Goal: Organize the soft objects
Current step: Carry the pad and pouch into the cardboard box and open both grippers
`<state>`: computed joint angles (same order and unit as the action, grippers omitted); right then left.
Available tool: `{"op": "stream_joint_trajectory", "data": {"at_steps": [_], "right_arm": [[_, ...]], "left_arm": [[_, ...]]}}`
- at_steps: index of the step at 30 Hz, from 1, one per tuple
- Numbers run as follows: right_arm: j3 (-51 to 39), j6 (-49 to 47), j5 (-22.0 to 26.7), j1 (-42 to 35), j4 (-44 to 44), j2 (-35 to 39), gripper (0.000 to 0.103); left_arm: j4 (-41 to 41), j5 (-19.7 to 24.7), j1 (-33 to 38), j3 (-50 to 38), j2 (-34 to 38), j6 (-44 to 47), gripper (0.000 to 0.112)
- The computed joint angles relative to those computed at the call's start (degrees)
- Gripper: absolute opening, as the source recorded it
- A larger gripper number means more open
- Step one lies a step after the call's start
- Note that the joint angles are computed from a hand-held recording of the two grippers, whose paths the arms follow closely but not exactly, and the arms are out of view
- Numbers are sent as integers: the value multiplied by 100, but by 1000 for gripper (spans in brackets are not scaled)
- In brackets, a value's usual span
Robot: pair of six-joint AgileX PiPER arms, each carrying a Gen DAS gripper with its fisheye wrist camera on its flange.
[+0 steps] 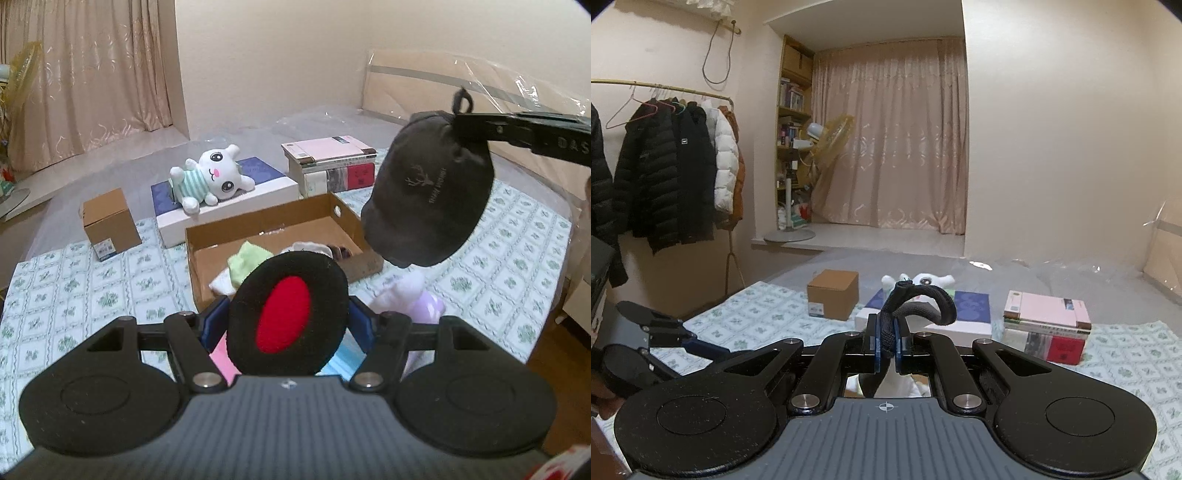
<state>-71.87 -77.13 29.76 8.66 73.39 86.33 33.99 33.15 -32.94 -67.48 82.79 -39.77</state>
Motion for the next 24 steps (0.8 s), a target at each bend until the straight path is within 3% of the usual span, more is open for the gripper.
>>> {"op": "stream_joint_trajectory", "data": {"at_steps": [13, 24], "right_arm": [[-2523, 1323, 11, 78, -1524, 1989, 7], [-5409, 3249, 586, 175, -3487, 4098, 7]], "left_arm": [[-1979, 176, 1205, -2336, 1861, 2352, 65], [-2885, 1113, 1865, -4936, 3888, 3278, 65]]}}
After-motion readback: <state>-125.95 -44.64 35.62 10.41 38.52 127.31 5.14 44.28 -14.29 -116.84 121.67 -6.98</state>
